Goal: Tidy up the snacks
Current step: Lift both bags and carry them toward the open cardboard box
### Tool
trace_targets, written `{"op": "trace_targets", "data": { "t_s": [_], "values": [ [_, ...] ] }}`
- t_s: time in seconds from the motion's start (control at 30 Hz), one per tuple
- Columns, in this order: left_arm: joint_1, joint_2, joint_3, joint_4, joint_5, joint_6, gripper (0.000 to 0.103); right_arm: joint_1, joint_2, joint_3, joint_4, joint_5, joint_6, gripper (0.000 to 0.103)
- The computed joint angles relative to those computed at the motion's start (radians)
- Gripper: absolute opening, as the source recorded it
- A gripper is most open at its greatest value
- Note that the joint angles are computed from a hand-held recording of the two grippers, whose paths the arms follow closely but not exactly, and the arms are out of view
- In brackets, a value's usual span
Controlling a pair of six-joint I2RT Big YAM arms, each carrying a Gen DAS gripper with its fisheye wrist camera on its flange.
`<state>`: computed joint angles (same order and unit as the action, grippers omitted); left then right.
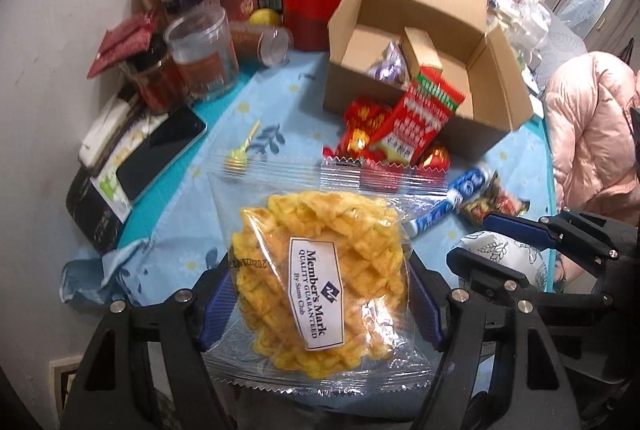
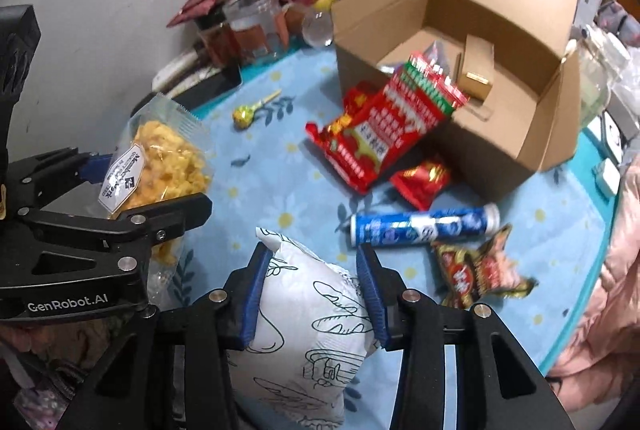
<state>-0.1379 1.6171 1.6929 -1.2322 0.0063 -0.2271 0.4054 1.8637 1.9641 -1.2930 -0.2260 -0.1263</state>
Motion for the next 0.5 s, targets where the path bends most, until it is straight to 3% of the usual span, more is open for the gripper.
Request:
{"op": "trace_targets", "data": {
  "t_s": [0.3,0.5],
  "values": [
    [0.006,0.063,0.133,0.004,-0.003,0.017,0.074,-0.022,0.055,0.134,-0.007,0.012,-0.004,0.042],
    [0.007,0.126,0.253,-0.006,-0.003,0.041,0.074,-0.041,0.134,0.302,-0.038,0.022,-0.006,0.042]
  ]
}}
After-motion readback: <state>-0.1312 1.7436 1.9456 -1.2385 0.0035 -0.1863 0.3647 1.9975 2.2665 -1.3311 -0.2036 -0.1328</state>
